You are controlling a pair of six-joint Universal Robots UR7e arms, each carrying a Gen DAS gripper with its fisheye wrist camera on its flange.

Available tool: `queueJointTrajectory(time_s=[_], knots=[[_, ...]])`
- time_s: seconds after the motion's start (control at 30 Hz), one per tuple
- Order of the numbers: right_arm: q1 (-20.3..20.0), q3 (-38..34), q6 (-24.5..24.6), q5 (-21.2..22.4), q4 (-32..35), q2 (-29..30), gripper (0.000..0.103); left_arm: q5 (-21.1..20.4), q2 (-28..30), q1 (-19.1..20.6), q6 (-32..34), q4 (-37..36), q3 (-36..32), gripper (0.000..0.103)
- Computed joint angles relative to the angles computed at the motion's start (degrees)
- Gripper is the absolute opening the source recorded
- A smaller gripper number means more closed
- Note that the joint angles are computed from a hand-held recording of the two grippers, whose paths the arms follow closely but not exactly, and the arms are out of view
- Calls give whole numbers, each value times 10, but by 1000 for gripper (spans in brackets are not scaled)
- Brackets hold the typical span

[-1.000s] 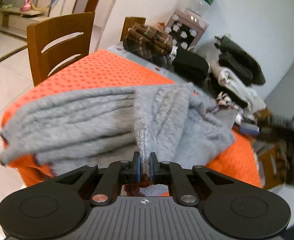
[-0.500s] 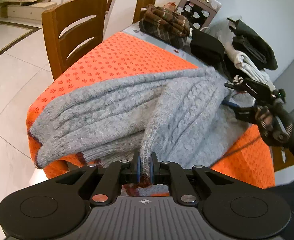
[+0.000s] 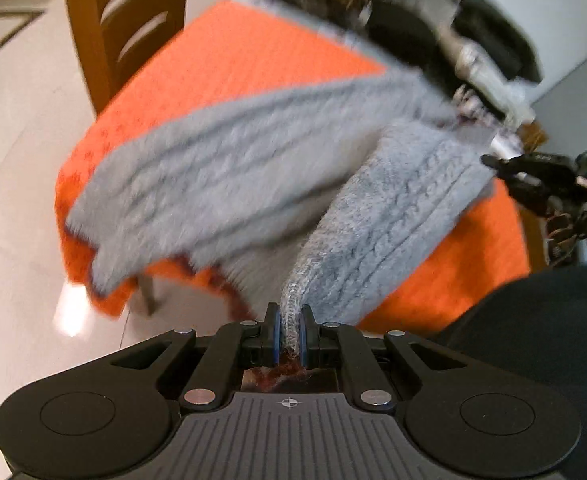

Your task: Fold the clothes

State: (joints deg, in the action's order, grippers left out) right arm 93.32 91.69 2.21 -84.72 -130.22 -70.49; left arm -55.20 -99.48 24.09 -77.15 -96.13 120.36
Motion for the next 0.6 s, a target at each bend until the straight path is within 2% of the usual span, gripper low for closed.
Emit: queueJointTrajectory(time_s=[0.1,0.23,0.27,0.33,0.5,0.6], knots=[[-4,27,4,-20,-5,-8,13,-23,1,27,27,12,10,12],[-8,58,17,-29,-39,-25,34,-29,1,43,93,-13,14,15],[-9,61,21,-29,-53,-31,36,-24,0,43,112,-23,14,16],[-12,60,41,-27,-75,-35,49,-7,-1,45,148,-61,14,26],[-30,32,127,-3,-74,-20,49,33,26,64,255,-222,13,45],[-43,14,185,12,-67,5,49,25,74,96,329,-326,4,47]])
